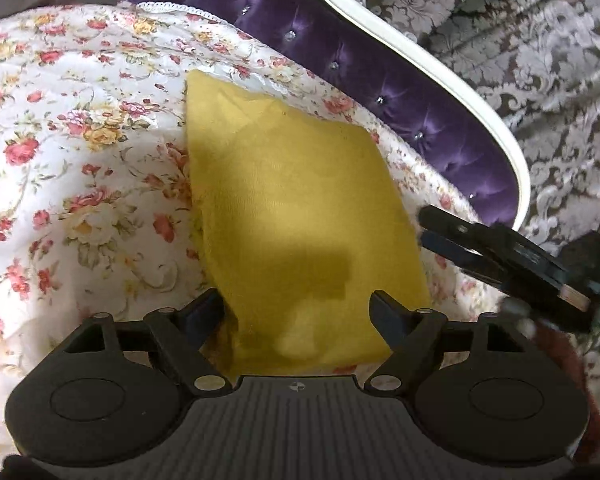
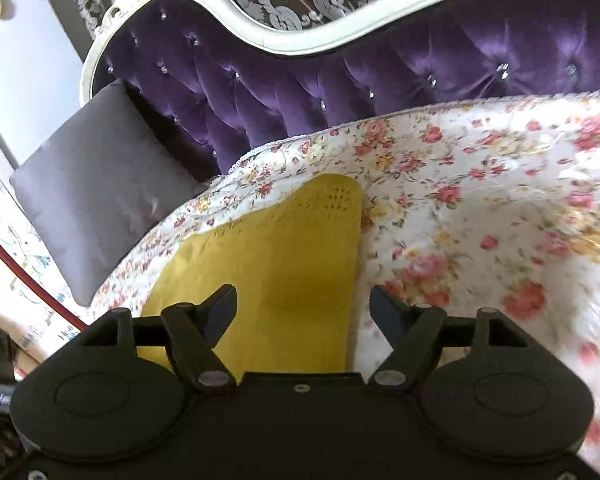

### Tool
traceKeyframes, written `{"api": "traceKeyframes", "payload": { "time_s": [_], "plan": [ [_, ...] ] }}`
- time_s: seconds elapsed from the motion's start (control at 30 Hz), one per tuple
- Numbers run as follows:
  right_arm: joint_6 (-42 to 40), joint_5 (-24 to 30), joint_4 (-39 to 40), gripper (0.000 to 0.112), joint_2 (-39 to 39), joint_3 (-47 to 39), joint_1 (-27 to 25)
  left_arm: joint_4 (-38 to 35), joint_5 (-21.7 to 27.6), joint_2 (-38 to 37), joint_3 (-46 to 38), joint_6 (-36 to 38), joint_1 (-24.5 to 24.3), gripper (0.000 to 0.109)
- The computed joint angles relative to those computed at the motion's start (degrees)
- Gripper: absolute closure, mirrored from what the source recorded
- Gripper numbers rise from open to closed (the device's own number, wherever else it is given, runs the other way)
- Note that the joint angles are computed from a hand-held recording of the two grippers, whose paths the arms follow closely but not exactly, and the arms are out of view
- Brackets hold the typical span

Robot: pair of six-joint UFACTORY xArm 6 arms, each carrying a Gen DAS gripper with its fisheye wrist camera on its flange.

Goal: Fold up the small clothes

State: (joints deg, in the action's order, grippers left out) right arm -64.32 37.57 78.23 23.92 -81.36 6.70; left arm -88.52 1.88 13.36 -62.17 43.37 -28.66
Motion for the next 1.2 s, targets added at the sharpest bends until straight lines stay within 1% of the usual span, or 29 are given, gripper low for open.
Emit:
{"api": "traceKeyframes", "payload": {
  "time_s": [0.17, 0.3, 0.4, 0.47, 0.5, 0.53, 0.57, 0.6, 0.63, 0.67, 0.73, 0.87, 1.0, 1.2],
  "plan": [
    [4.81, 5.96, -0.53, 0.036, 8.39, -9.30, -0.93, -4.81, 2.18, 2.14, -3.13, 4.73, 0.99, 0.029],
    [3.84, 8.98, 2.26, 0.035, 12.42, -13.93, -1.02, -10.88, 4.01, 3.69, -5.43, 10.14, 1.95, 0.029],
    [4.70, 10.78, 2.54, 0.035, 14.80, -17.09, -1.07, -12.49, 4.52, 4.56, -6.54, 12.16, 2.25, 0.029],
    [5.25, 10.60, 1.66, 0.051, 15.72, -18.43, -0.84, -11.34, 4.40, 4.91, -6.85, 12.03, 2.12, 0.030],
    [6.66, 9.54, -0.32, 0.063, 16.01, -18.98, -0.50, -10.46, 4.31, 5.03, -6.91, 11.56, 2.04, 0.030],
    [7.19, 9.35, -1.31, 0.065, 16.20, -19.31, -0.42, -9.42, 4.13, 5.10, -6.92, 11.01, 1.94, 0.031],
    [6.52, 9.28, -1.13, 0.066, 15.96, -19.01, -0.44, -7.57, 3.67, 5.09, -6.72, 9.52, 1.77, 0.041],
    [6.36, 8.51, -1.75, 0.067, 15.56, -18.66, -0.17, -3.42, 3.11, 5.05, -6.16, 5.63, 1.54, 0.064],
    [6.58, 7.44, -2.63, 0.068, 15.07, -18.18, 0.18, -0.25, 2.74, 5.06, -5.54, 2.38, 1.51, 0.075],
    [6.54, 6.62, -3.03, 0.068, 14.43, -17.50, 0.43, 0.52, 2.08, 5.05, -5.07, 1.34, 1.46, 0.088],
    [6.44, 5.46, -3.68, 0.069, 13.54, -16.63, 0.77, -3.29, 3.18, 4.42, -4.61, 4.29, 1.95, 0.089],
    [6.98, 4.27, -5.12, 0.070, 11.31, -14.28, 0.84, -0.80, 3.85, 2.72, -2.66, 1.98, 1.80, 0.090],
    [7.13, 3.41, -6.50, 0.071, 8.01, -10.63, 0.49, -3.03, 6.21, 1.22, -1.34, 2.99, 2.01, 0.090],
    [8.22, 2.27, -8.18, 0.071, 1.46, -2.42, -0.78, -2.52, 7.98, -1.19, 0.85, 2.65, 0.35, 0.090]
  ]
}}
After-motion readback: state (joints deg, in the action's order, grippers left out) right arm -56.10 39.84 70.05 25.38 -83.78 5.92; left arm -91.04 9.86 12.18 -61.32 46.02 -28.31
